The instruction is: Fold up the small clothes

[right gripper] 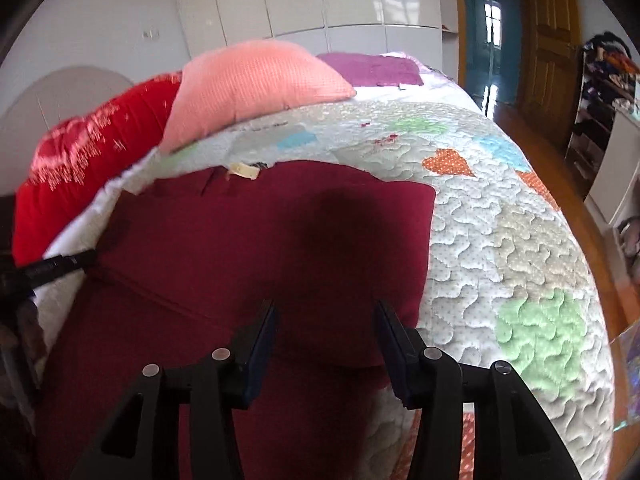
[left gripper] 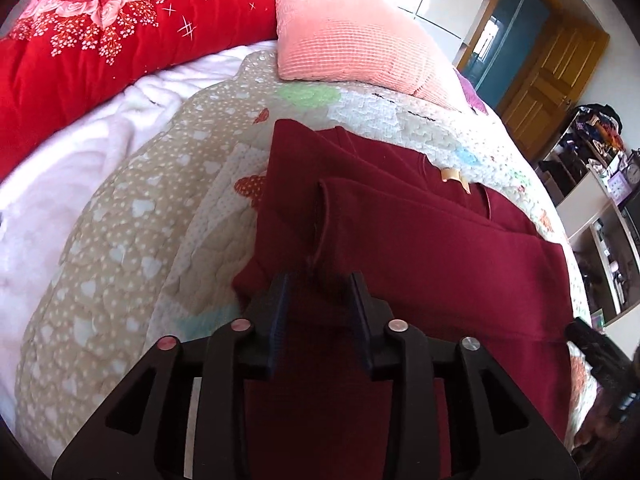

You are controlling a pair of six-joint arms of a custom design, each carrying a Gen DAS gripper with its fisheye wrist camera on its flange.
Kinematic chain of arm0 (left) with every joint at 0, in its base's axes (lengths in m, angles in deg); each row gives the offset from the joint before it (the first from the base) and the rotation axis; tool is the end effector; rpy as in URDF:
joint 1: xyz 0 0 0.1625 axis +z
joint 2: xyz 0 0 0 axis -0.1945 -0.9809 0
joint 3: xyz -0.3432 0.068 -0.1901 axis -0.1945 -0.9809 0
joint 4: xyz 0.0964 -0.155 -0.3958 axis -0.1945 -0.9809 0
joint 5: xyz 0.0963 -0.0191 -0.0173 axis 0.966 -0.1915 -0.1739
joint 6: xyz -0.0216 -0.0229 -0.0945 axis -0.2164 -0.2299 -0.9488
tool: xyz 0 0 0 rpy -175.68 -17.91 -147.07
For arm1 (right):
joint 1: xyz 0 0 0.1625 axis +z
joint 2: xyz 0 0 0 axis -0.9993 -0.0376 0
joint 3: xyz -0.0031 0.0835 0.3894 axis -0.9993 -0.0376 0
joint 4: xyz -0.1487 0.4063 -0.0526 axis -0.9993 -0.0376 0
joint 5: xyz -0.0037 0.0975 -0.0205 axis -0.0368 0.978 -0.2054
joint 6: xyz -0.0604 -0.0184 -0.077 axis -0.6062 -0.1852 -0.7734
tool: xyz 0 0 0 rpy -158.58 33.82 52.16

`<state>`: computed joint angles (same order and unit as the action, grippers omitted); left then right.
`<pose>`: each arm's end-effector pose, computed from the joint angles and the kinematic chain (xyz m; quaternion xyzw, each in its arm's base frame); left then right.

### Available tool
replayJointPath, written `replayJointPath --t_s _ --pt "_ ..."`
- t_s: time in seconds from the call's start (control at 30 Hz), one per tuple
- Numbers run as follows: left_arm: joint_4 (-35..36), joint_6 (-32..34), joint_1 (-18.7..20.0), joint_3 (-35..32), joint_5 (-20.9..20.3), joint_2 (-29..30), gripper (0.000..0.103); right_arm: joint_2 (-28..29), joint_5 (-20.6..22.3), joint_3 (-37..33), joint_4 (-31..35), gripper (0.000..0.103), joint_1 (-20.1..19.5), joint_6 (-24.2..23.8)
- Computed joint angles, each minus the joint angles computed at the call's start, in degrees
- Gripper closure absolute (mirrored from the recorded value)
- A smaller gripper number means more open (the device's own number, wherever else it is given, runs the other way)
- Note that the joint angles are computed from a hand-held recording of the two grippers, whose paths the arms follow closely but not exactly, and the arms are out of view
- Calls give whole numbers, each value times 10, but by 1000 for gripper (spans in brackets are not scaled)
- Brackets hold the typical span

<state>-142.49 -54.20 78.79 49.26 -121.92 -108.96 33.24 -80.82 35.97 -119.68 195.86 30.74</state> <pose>0.0069 -0.5095 0.2388 0.0153 0.9008 -0.3401 0.2697 0.2179 -0.4587 0.0443 0.1466 -0.8741 0.3115 0.3427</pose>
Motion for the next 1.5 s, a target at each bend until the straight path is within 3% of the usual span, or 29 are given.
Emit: replayJointPath --t_s 0.07,0.13,0.23,0.37,0.53,0.67,0.8,1.33,1.5 --pt "17 -19 -6 13 -3 -17 58 6 -15 -6 36 53 -8 10" --pt "28 -36 -19 34 1 -41 51 14 -10 -9 33 53 -15 -4" --pt "32 -46 -47 70 39 -72 42 -7 -10 2 56 53 2 33" --pt "39 -59 -82 113 96 -104 42 -35 15 43 47 53 22 62" --pt "77 -94 -112 159 123 -151 42 -55 31 101 16 52 36 112" --pt "106 -115 -133 184 124 -192 42 -67 34 135 2 51 47 139" --pt "166 -159 -157 208 145 -243 42 -86 46 163 14 42 52 157" --pt "383 -283 -219 262 149 -393 42 -127 70 216 24 40 67 181" --pt "448 -312 -235 270 153 -440 42 -129 59 219 14 39 89 176"
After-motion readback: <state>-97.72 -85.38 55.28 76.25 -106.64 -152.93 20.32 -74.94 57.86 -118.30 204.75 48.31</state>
